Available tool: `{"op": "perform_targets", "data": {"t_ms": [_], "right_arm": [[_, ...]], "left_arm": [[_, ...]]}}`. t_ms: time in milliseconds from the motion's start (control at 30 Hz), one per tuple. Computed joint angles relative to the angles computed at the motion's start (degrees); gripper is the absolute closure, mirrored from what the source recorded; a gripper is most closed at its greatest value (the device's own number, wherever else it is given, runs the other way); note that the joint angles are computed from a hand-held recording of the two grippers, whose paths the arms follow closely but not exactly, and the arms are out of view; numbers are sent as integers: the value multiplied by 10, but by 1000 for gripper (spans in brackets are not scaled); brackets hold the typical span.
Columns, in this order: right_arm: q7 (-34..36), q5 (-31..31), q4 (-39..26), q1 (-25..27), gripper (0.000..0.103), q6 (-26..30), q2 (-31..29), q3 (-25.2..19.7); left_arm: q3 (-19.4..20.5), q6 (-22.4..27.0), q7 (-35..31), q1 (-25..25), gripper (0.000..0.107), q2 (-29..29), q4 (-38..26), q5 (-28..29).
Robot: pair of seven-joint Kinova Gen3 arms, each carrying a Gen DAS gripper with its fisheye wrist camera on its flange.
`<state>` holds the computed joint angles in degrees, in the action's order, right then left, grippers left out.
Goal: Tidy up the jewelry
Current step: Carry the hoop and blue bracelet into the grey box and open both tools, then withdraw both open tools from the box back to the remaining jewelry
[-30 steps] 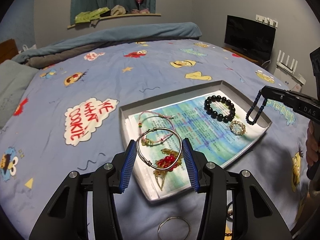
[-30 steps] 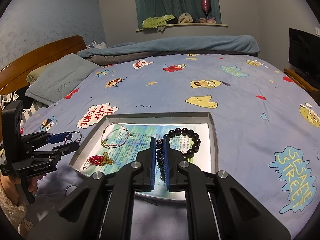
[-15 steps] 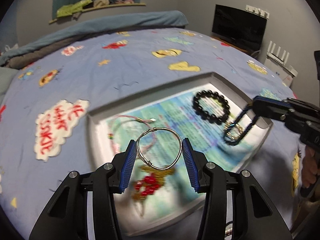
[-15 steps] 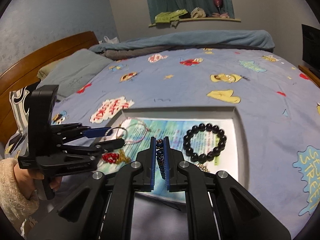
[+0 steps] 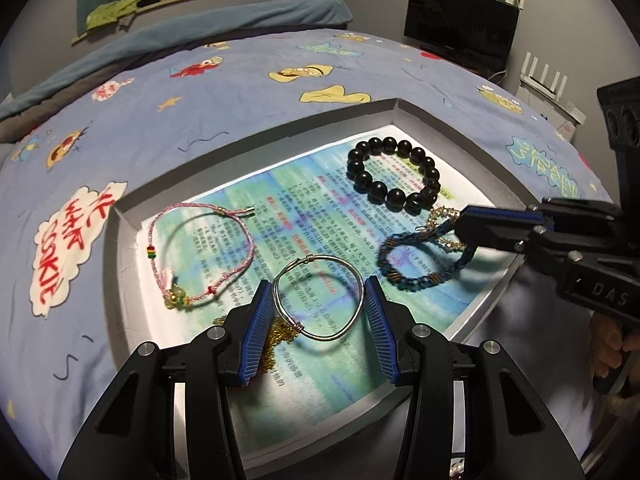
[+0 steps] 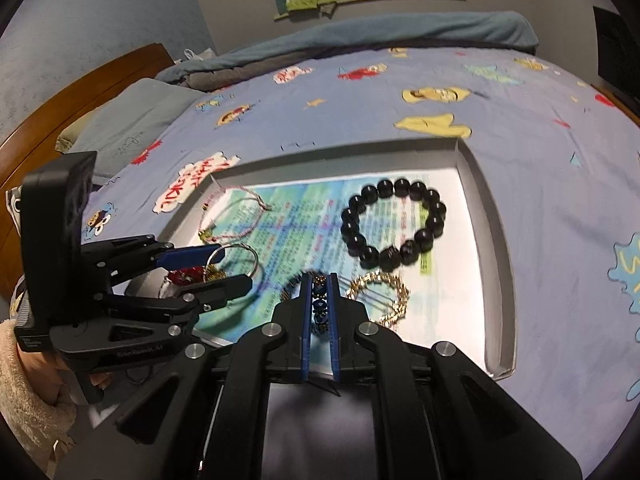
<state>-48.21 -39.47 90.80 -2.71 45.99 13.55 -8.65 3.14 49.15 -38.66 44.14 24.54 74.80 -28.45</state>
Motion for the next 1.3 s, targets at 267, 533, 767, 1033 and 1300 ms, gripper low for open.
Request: {"op": "perform_targets", "data": {"t_ms": [267, 533, 767, 1033, 1300], "right_arm": [[-3, 11, 10, -7, 94, -10, -8, 1], [-8, 0, 19, -2, 70, -10, -28, 9], [-10, -3, 40, -2, 50, -13, -61, 24], [-10, 9, 84, -15, 28, -30, -107, 44], [-1, 14, 119, -28, 12, -34, -143, 63]], "left_arm": [[-1, 0, 11, 3, 59, -3, 4, -2], [-4, 16, 54, 23, 56, -23, 16, -34], [8, 57, 116, 49, 52, -51, 30, -83], [32, 145, 197, 99, 36, -58, 30, -157], [52, 226, 277, 136, 23, -60, 36, -194]]}}
